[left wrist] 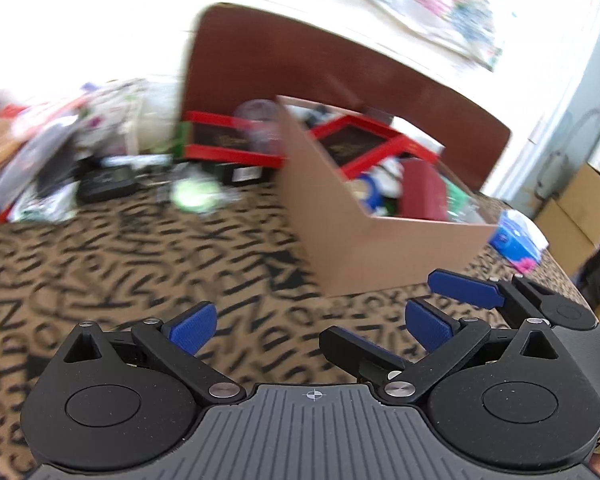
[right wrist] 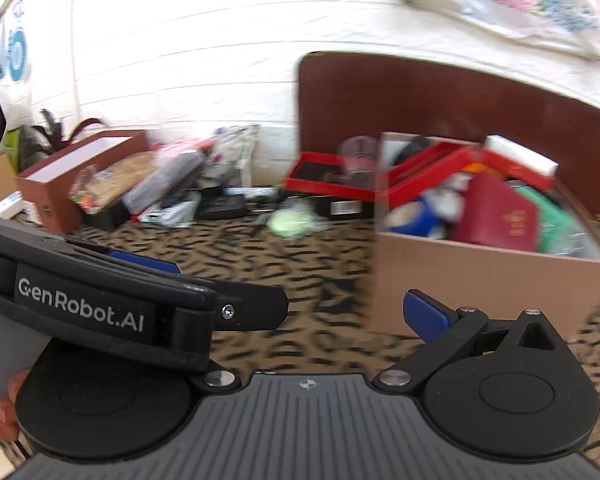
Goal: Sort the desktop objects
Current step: 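Withdraw the right tool and move it to the red-labelled snack bag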
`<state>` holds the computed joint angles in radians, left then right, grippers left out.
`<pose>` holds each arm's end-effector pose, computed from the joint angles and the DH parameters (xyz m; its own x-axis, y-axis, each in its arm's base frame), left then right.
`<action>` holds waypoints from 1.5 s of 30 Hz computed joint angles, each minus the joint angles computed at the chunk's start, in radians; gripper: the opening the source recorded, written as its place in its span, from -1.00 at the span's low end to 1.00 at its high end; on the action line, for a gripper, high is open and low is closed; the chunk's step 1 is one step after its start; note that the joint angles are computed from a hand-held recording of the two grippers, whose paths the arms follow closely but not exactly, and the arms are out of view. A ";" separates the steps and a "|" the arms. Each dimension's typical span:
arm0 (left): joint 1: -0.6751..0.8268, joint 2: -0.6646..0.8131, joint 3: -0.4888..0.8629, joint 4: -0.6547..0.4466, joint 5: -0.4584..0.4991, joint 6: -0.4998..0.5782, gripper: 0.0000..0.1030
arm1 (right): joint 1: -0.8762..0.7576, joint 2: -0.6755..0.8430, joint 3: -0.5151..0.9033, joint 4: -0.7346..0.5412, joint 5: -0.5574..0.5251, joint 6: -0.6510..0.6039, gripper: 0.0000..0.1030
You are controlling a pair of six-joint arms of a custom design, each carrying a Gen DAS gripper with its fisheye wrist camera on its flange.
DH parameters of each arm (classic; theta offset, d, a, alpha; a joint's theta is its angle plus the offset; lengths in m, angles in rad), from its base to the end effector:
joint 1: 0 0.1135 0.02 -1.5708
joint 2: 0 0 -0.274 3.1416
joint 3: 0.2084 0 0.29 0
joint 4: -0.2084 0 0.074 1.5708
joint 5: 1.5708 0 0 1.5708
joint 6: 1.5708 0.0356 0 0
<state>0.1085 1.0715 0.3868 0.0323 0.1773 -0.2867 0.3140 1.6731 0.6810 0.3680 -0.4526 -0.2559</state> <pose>0.2325 0.0190 0.1549 -0.5882 -0.3441 -0.7319 -0.1393 0.9346 -0.3274 0.3180 0.1196 0.1194 -0.3820 -0.3634 -0.8497 -0.7359 0.6758 0.0418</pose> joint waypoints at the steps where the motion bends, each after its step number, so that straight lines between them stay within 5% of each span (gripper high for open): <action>1: 0.040 -0.026 -0.016 -0.013 0.018 0.007 1.00 | 0.025 0.002 -0.001 0.004 0.004 0.015 0.99; 9: 0.441 -0.101 -0.050 -0.088 0.236 0.138 1.00 | 0.240 0.052 0.052 0.030 0.095 0.098 0.99; 19: 0.753 0.084 0.044 -0.018 0.386 0.305 1.00 | 0.396 0.204 0.243 0.012 0.156 0.129 0.99; 27: 0.898 0.295 0.166 0.082 0.357 0.303 1.00 | 0.479 0.334 0.395 0.002 0.144 0.158 0.97; 45: 0.980 0.692 0.457 0.124 0.385 0.243 0.59 | 0.620 0.669 0.817 -0.135 0.108 0.123 0.44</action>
